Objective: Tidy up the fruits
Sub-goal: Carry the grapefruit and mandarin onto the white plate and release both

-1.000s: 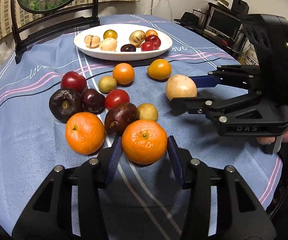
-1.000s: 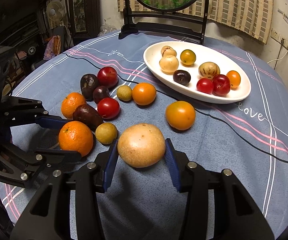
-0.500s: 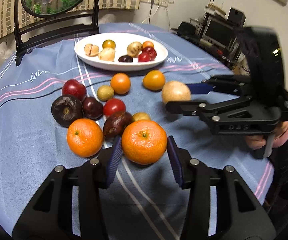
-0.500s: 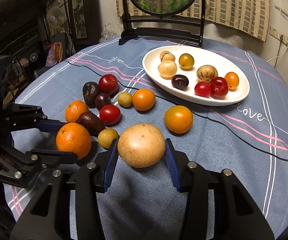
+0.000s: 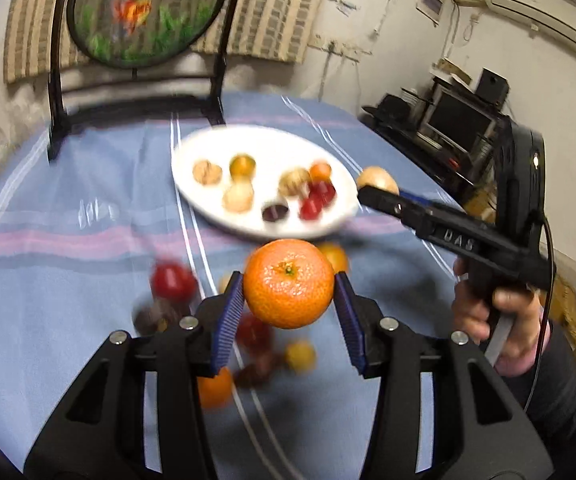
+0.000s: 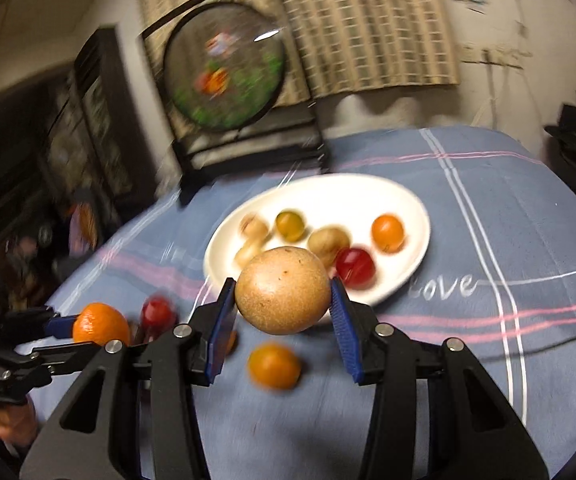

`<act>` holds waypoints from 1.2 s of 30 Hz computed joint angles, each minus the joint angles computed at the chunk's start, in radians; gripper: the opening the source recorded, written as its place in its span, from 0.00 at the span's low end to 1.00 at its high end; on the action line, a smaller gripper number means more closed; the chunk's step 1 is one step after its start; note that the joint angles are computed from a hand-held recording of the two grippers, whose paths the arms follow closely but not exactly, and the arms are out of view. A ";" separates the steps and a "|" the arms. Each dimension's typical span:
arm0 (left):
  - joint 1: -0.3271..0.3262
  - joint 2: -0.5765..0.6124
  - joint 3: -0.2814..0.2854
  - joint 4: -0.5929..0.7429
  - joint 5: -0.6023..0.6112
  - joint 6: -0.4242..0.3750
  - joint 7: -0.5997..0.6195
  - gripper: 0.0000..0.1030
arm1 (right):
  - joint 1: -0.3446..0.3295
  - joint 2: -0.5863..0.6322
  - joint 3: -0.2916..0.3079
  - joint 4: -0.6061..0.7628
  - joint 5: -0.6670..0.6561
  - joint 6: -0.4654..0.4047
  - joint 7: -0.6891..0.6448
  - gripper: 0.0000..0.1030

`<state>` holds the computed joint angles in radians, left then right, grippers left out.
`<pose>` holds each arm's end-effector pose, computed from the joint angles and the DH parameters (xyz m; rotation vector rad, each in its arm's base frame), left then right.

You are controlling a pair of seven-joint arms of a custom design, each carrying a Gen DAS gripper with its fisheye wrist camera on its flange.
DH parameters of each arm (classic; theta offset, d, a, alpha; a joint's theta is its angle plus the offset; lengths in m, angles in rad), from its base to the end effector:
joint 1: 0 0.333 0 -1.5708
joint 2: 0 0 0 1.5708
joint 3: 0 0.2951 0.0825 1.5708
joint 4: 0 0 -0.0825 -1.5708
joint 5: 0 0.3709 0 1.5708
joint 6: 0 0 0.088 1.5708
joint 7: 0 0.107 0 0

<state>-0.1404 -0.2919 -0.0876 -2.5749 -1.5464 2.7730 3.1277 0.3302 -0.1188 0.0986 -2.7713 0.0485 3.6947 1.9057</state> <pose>0.4277 -0.0540 0.3749 -1.4288 2.1915 -1.1947 0.3943 0.1734 0.3689 -1.5459 1.4793 -0.4956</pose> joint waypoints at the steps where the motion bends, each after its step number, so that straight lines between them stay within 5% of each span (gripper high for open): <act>1: -0.005 0.038 -0.014 0.053 -0.007 0.032 -0.009 0.45 | -0.005 0.023 0.000 0.022 0.019 0.014 -0.003 0.45; 5: -0.012 0.178 -0.041 0.226 0.032 0.095 -0.081 0.45 | -0.017 0.135 0.001 0.151 0.142 0.022 -0.065 0.45; 9: -0.011 0.327 -0.071 0.380 0.159 0.179 -0.218 0.45 | -0.099 0.215 -0.033 0.257 -0.104 -0.041 0.182 0.45; 13: -0.038 0.520 -0.022 0.550 0.654 0.188 -0.707 0.45 | -0.078 0.259 -0.047 0.355 -0.078 -0.160 0.112 0.45; 18: -0.118 0.700 0.107 0.745 1.015 0.097 -1.100 0.45 | -0.081 0.287 -0.041 0.424 -0.098 -0.283 0.074 0.45; 20: -0.110 0.742 0.108 0.792 1.061 0.075 -1.161 0.45 | -0.033 0.298 -0.077 0.444 -0.042 -0.316 0.015 0.45; 25: -0.082 0.787 0.083 0.835 1.157 0.064 -1.244 0.45 | -0.232 0.332 0.106 0.480 -0.122 -0.372 0.058 0.45; 36: -0.060 0.814 0.062 0.851 1.370 0.090 -1.432 0.57 | -0.226 0.351 0.121 0.508 -0.077 -0.412 -0.009 0.46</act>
<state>-0.2006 0.5222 -0.0257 -1.7234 -0.1766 2.8634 1.6958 0.1045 0.2326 0.2195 -2.2634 -0.0289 3.2824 1.8962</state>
